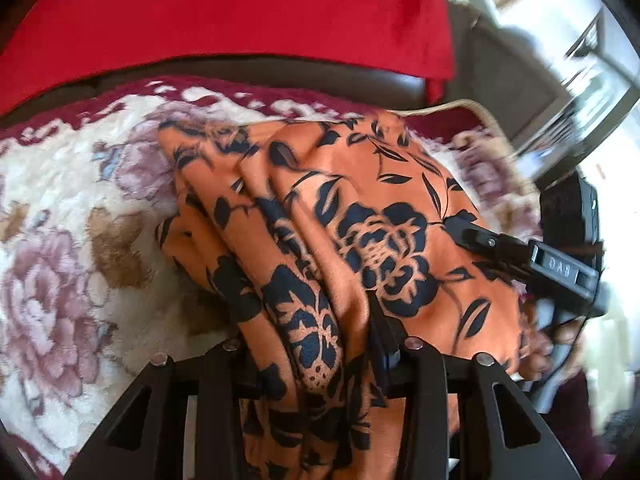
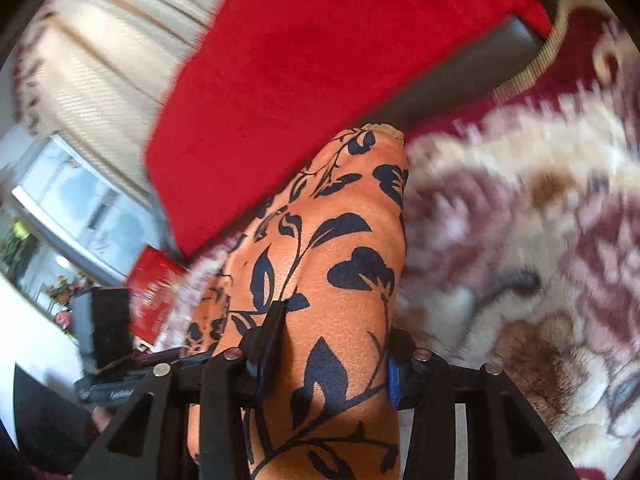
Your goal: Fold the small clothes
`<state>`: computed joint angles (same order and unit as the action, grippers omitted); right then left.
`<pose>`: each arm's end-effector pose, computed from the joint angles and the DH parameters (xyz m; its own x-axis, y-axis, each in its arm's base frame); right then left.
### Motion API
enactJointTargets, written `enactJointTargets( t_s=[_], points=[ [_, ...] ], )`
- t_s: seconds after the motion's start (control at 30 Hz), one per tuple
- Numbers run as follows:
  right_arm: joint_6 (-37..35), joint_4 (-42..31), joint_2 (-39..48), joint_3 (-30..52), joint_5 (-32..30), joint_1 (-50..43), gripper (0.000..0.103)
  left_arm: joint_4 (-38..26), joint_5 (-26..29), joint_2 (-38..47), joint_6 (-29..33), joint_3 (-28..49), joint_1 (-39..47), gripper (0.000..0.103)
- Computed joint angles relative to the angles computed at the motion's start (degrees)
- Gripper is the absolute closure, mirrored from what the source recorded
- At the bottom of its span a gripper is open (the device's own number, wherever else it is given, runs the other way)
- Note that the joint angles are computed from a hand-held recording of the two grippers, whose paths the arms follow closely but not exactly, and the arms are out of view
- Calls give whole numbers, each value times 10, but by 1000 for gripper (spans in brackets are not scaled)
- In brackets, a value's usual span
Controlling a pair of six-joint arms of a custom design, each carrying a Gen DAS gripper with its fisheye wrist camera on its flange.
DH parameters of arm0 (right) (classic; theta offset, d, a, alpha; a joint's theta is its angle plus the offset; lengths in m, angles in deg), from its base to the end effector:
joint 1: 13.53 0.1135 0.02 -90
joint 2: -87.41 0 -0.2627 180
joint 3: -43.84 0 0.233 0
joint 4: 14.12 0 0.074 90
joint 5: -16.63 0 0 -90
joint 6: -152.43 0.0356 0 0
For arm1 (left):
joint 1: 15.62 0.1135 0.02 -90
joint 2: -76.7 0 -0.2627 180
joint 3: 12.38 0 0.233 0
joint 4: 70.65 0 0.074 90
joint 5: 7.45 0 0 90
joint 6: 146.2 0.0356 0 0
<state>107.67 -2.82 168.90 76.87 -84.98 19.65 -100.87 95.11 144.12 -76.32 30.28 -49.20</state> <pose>0.1822 0.1277 0.1331 -0.8319 0.2870 -0.4748 -0.1130 0.7502 0.6515 0.1566 -0.1133 0.1694 -0.8621 0.1693 -0.4776 0.3698 0.8546 -0.3646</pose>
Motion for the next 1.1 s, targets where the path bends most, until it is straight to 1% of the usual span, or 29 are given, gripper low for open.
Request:
enactJointTargets(
  t_s=[0.03,0.07,0.1,0.13,0.17,0.2,0.23,0.3,0.33,0.37,0.4,0.43,0.47,0.5,0.57,0.6,0.63,0.67,0.7,0.73,0.77,0.8,0.83,0.87,0.93,1.0,1.07,1.1],
  points=[
    [4,4,29,5,-3,-8,53,4,-31,-3,-16,-1,-23,53],
    [13,31,43,-3,-10,-17,52,-9,-75,-8,-35,6,-55,47],
    [14,35,41,-6,-21,-24,52,-21,-129,-7,-51,15,-91,42],
    [10,13,28,-1,-13,-21,44,-35,-170,-23,-51,9,-109,35],
    [4,-17,7,2,11,-13,40,-34,-201,-27,-50,2,-123,33],
    [-3,-60,-17,11,55,9,37,-37,-229,-28,-59,3,-144,33],
    [-8,-90,-30,22,83,25,37,-46,-244,-51,-65,-14,-155,33],
    [-19,-168,-63,47,160,72,37,-56,-267,-55,-78,-10,-174,32],
    [-19,-193,-71,57,193,93,37,-61,-280,-55,-83,-9,-183,30],
    [-21,-233,-84,72,247,126,37,-41,-279,-43,-69,-14,-170,28],
    [-23,-253,-92,79,281,146,37,-35,-289,-30,-73,-11,-176,27],
    [-20,-284,-105,88,339,185,37,-45,-299,-27,-83,-1,-188,27],
    [-13,-306,-108,100,373,211,37,-45,-300,-28,-83,-2,-188,26],
    [-8,-318,-114,105,395,231,37,-44,-299,-29,-84,-3,-187,26],
    [11,-345,-138,105,448,293,39,-47,-301,-29,-91,-3,-191,25],
    [22,-359,-144,107,474,322,43,-47,-301,-30,-92,-4,-190,25],
    [39,-386,-152,114,501,359,50,-47,-301,-32,-92,-6,-189,25],
    [52,-398,-148,118,509,383,53,-51,-302,-38,-93,-8,-189,24],
    [58,-398,-131,120,492,386,55,-50,-305,-38,-96,-9,-190,24],
    [67,-397,-111,120,472,385,56,-49,-305,-34,-97,-10,-190,20],
    [76,-405,-66,129,458,384,56,-43,-304,-30,-97,-15,-191,19],
    [76,-411,-34,135,468,391,56,-39,-304,-34,-100,-21,-192,19],
    [69,-411,-26,139,480,395,56,-40,-308,-42,-106,-25,-194,19],
    [65,-422,-33,144,479,395,56,-47,-310,-50,-111,-26,-195,19],
    [84,-443,-72,144,467,389,56,-79,-320,-65,-129,-18,-204,19],
    [134,-484,-116,142,480,409,56,-143,-365,-77,-165,7,-238,19],
    [175,-519,-134,147,505,442,55,-233,-443,-86,-230,45,-302,20],
    [221,-576,-141,168,542,486,55,-290,-494,-92,-282,64,-350,20]
  ],
)
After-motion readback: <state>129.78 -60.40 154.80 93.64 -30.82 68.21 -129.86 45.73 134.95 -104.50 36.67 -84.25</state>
